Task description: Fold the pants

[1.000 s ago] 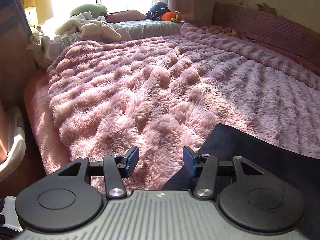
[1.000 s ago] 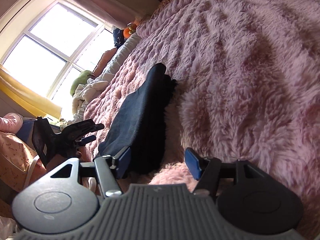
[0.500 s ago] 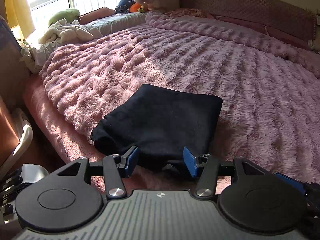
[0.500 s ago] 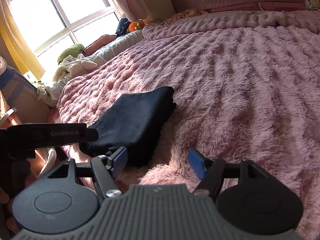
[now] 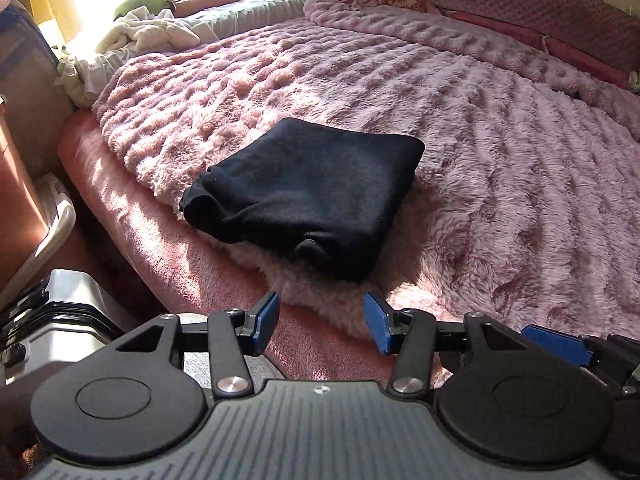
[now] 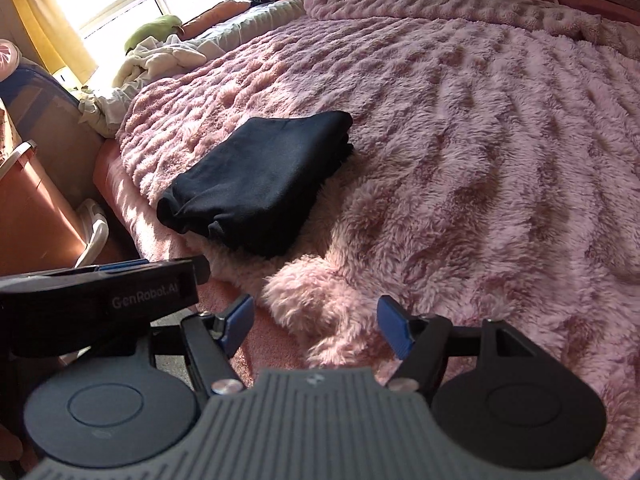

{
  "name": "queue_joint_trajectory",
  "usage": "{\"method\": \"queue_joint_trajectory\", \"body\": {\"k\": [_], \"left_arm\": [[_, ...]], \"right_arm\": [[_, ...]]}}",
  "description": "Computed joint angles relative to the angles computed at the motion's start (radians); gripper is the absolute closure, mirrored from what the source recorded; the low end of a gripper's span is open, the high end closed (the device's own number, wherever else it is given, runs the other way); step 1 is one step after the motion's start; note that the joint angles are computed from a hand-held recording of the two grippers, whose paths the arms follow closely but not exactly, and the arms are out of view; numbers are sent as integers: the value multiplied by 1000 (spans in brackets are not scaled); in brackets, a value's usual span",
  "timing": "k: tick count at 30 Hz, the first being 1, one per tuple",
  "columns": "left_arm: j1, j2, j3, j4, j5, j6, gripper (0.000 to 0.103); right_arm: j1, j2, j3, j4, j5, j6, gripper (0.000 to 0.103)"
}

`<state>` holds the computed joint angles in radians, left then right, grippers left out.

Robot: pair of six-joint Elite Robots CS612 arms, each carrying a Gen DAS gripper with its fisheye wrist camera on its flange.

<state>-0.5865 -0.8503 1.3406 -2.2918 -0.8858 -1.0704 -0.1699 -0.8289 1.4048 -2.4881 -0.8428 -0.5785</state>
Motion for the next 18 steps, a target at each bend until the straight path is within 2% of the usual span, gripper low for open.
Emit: {"method": "queue_joint_trajectory", "body": {"k": [18], "left_arm": [[-8, 0, -3, -11, 8, 6, 43]], "right_arm": [[-4, -14, 18, -35, -3, -5, 38]]}}
